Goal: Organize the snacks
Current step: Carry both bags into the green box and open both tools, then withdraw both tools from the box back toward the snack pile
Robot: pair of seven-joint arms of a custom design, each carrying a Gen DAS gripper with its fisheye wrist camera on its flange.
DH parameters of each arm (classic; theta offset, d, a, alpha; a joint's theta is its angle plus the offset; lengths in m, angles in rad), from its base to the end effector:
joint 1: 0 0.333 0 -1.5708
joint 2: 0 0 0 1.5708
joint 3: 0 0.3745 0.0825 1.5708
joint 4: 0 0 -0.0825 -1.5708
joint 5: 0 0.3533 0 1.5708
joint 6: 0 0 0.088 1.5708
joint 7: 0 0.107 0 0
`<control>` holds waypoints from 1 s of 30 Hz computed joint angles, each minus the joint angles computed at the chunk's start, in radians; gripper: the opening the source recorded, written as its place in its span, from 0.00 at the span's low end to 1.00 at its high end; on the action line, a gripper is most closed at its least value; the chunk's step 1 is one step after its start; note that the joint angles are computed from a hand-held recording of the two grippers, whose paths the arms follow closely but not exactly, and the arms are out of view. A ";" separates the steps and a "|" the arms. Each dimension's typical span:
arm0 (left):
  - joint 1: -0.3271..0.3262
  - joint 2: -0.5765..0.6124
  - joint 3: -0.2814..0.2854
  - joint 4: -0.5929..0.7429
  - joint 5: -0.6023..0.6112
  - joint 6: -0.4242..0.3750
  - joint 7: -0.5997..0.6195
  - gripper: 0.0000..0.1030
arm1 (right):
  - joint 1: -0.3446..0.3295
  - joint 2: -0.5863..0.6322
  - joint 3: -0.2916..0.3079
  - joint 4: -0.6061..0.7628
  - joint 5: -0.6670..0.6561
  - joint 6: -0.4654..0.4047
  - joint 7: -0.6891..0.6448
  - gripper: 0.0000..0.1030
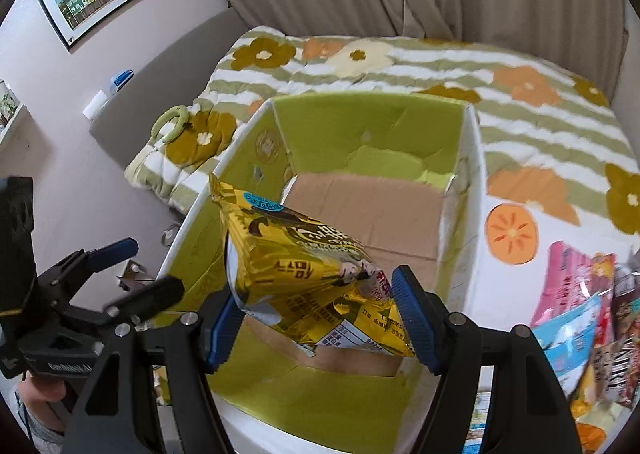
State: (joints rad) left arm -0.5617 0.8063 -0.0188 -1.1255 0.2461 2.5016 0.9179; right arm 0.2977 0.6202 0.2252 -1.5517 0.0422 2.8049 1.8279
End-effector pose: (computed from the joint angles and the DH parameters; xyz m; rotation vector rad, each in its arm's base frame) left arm 0.6872 -0.4452 0.4423 -1.8826 2.0245 -0.7513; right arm 0.6767 0.3371 0.4318 -1.8835 1.6266 -0.1554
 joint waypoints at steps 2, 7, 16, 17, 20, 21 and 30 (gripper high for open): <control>-0.003 -0.006 0.006 -0.009 0.004 0.007 -0.008 1.00 | -0.008 0.007 0.012 0.003 0.008 0.000 -0.012 0.66; -0.022 -0.016 0.029 -0.026 0.039 0.007 -0.043 1.00 | -0.038 0.015 0.044 -0.011 0.046 0.015 -0.034 0.97; -0.018 -0.030 0.016 -0.052 0.042 0.012 -0.069 1.00 | -0.032 -0.017 0.033 -0.063 0.055 0.033 -0.035 1.00; -0.020 -0.033 0.018 -0.055 0.045 0.014 -0.071 1.00 | -0.024 -0.023 0.022 -0.065 0.045 0.029 -0.028 1.00; -0.030 -0.048 0.028 -0.071 0.064 0.028 -0.083 1.00 | -0.021 -0.037 0.016 -0.076 0.035 0.029 -0.024 1.00; -0.034 -0.054 0.033 -0.078 0.072 0.033 -0.089 1.00 | -0.015 -0.044 0.009 -0.083 0.029 0.033 -0.017 1.00; -0.053 -0.119 0.052 -0.150 0.143 0.089 -0.122 1.00 | 0.056 -0.120 -0.080 -0.166 -0.068 0.101 0.101 1.00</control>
